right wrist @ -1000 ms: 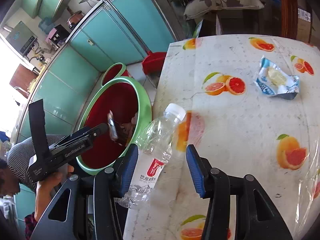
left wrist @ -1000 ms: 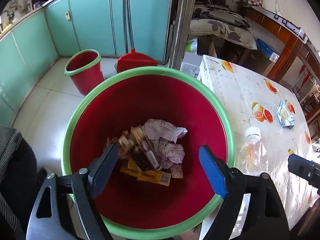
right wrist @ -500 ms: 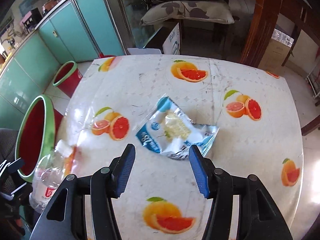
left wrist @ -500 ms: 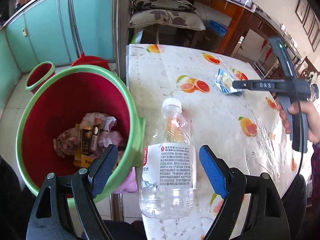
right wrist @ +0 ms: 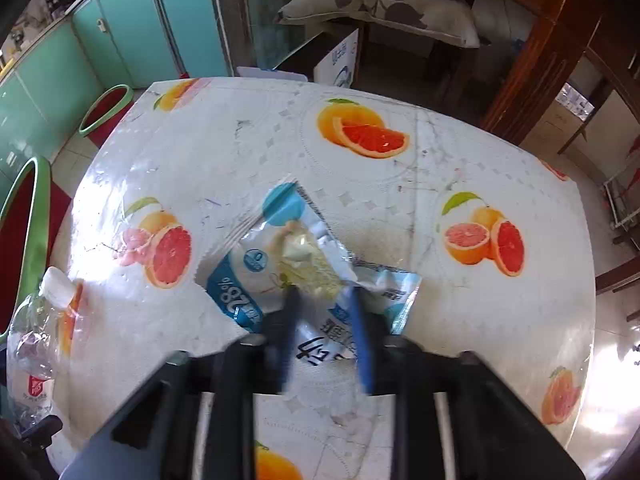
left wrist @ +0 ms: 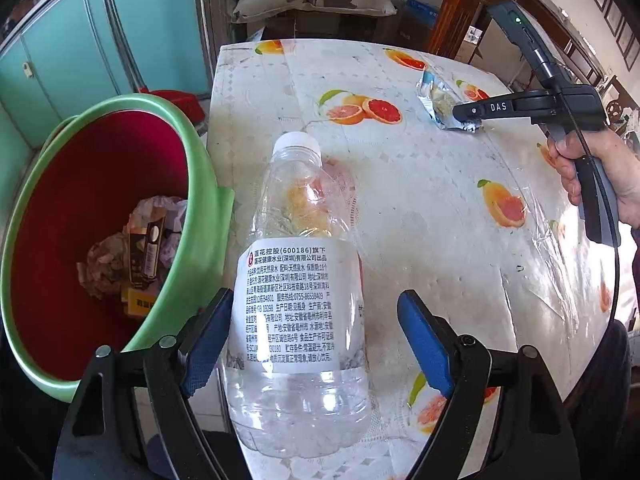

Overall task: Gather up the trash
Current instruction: 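Grasp the blue-and-white snack bag with the right gripper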

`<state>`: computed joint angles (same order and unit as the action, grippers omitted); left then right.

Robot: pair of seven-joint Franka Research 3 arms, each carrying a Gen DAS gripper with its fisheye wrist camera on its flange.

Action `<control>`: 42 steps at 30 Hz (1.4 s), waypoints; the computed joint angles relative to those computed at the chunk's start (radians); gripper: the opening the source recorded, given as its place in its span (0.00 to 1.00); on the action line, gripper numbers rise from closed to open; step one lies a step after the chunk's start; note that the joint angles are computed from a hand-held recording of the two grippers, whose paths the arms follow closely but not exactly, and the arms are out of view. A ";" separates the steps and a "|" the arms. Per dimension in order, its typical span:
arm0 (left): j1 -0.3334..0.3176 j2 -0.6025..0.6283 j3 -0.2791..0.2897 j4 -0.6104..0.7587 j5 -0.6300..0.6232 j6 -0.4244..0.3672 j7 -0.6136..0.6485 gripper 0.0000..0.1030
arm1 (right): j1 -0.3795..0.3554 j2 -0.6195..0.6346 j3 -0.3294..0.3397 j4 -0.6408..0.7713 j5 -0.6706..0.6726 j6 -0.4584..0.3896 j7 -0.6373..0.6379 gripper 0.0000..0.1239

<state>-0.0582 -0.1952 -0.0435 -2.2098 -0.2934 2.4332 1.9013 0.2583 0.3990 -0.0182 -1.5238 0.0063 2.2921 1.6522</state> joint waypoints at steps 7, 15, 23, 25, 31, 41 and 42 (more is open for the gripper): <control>-0.001 0.007 0.004 -0.007 -0.059 0.001 0.011 0.55 | -0.039 -0.129 0.027 -0.188 0.134 0.111 -0.025 0.00; 0.000 -0.016 0.016 -0.007 -0.122 0.006 0.028 0.53 | -0.050 -0.293 0.042 -0.379 0.226 0.227 -0.031 0.00; 0.001 -0.039 0.033 0.005 -0.128 0.049 0.024 0.53 | -0.044 -0.383 0.056 -0.441 0.277 0.280 -0.034 0.00; 0.005 -0.043 0.037 0.011 -0.121 0.058 0.018 0.53 | -0.045 -0.371 0.054 -0.429 0.280 0.290 -0.035 0.00; 0.011 -0.056 0.042 0.011 -0.093 0.078 0.003 0.54 | -0.048 -0.231 0.037 -0.293 0.183 0.256 -0.035 0.37; 0.000 -0.031 0.034 0.036 -0.064 0.079 -0.009 0.54 | -0.045 -0.014 0.029 -0.022 0.142 0.034 -0.092 0.43; -0.001 -0.026 0.032 0.040 -0.064 0.080 -0.010 0.54 | -0.044 -0.012 0.028 -0.024 0.144 0.030 -0.095 0.40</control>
